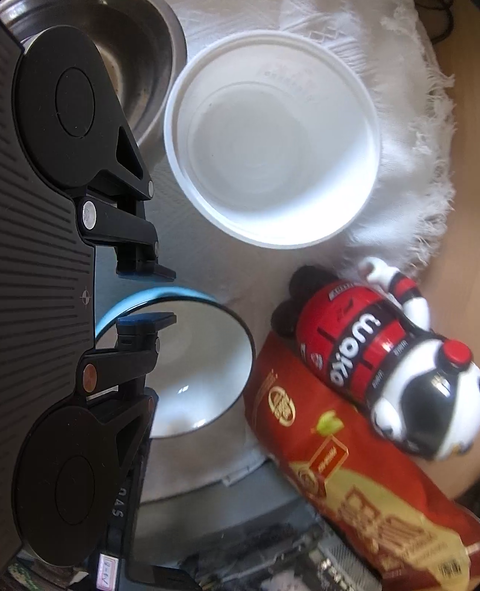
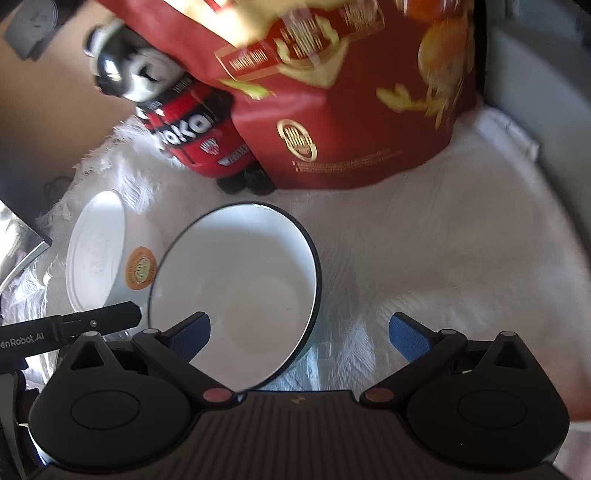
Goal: Organize plates and bowls
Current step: 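Grasp the blue bowl rim with the left tool while the right tool grips it too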
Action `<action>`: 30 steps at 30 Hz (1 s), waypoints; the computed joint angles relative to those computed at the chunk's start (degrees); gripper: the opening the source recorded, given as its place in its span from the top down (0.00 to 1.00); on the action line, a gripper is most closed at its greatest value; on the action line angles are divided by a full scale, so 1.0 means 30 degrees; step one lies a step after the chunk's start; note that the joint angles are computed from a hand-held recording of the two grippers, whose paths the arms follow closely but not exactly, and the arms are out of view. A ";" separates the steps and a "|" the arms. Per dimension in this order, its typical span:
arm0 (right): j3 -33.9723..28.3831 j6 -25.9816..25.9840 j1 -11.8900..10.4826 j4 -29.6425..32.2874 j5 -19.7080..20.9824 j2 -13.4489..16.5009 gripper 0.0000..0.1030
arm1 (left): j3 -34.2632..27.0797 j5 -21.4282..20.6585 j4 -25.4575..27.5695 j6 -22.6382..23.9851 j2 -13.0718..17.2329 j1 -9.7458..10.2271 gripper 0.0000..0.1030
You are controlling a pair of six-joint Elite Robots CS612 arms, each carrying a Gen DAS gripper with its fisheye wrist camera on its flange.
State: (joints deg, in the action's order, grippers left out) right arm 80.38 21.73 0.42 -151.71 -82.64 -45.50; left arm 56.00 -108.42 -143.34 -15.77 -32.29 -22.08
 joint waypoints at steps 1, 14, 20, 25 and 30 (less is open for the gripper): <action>-0.0128 0.0043 -0.0072 0.0202 0.0286 0.0163 0.00 | -0.0147 0.0208 0.0188 -0.0102 0.0091 -0.0050 0.82; -0.1065 -0.0431 -0.0621 0.2222 0.1677 0.0948 0.00 | -0.1871 0.1003 0.1758 -0.0460 0.1103 -0.0285 0.82; -0.1915 -0.1234 -0.0626 0.3946 0.1785 0.1192 0.00 | -0.2040 0.1079 0.1799 -0.0488 0.1190 -0.0276 0.81; -0.2609 -0.1550 -0.0577 0.5284 0.1649 0.1387 0.00 | -0.2688 0.1038 0.2288 -0.0587 0.1599 -0.0330 0.82; -0.2123 -0.2135 -0.0466 0.3597 0.0889 0.1255 0.20 | -0.3328 0.1022 0.3013 -0.0351 0.1982 -0.0401 0.81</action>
State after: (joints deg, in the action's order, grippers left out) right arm 74.01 15.33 -0.98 -140.92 -79.97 -41.73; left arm 46.02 -105.36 -134.30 -16.83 -26.35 -23.28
